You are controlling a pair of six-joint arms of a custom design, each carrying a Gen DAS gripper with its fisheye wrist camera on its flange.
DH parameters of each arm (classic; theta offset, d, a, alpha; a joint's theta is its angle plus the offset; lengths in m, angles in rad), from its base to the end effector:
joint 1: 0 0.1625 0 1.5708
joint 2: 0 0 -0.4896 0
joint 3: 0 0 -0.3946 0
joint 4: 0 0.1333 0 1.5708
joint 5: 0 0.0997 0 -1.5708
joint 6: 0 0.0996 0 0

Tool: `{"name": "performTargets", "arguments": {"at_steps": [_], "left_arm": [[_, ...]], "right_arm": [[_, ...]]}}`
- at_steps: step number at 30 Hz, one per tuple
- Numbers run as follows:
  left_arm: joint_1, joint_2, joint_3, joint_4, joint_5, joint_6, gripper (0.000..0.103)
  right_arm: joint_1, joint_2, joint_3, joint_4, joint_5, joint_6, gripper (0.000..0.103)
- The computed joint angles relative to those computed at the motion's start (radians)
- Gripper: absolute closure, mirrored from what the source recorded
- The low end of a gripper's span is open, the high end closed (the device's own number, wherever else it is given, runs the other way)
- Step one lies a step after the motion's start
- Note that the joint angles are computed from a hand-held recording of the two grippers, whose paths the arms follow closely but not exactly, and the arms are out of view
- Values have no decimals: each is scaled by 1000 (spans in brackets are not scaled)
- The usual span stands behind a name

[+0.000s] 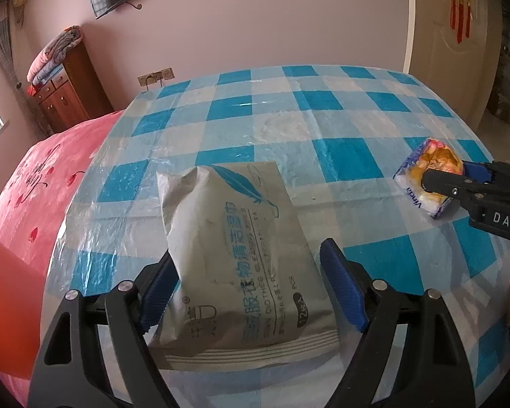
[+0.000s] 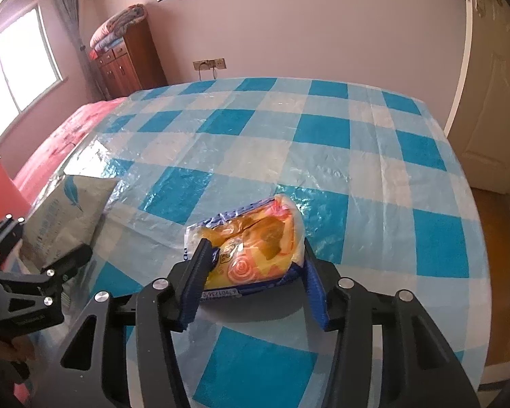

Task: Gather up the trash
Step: 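Hold the wipe pack in the left tool while the right tool grasps the yellow bread bag, then carry the wipe pack with the left tool while the right tool carries the bread bag to the bucket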

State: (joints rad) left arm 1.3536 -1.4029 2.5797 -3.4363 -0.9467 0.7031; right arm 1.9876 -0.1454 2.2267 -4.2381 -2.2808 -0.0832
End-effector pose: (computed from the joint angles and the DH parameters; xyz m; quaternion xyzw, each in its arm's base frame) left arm 0.1091 -0.3944 0.2818 0.3050 0.8487 -0.2423 0.3578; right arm 0.2311 -0.3531 -0.1186 0.1248 -0.8946 0.3223 0.2832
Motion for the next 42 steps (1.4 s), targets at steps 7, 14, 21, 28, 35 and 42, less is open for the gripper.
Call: {"name": "performTargets", "arguments": {"at_steps": [7, 14, 21, 28, 35, 42], "left_arm": [[14, -29, 8, 28, -35, -32, 30], [23, -78, 13, 89, -67, -65, 38], [45, -136, -5, 178, -112, -103, 49], [69, -166, -15, 229, -155, -102, 49], [68, -175, -11, 242, -154, -102, 32], [21, -105, 22, 106, -56, -54, 17]], "right_arm": [[5, 2, 2, -7, 8, -1, 53], [8, 6, 9, -31, 22, -3, 64], [19, 19, 16, -70, 38, -13, 81], [48, 42, 14, -130, 27, -19, 86], [107, 49, 4, -159, 4, -10, 92], [173, 47, -14, -141, -42, -9, 93]]}}
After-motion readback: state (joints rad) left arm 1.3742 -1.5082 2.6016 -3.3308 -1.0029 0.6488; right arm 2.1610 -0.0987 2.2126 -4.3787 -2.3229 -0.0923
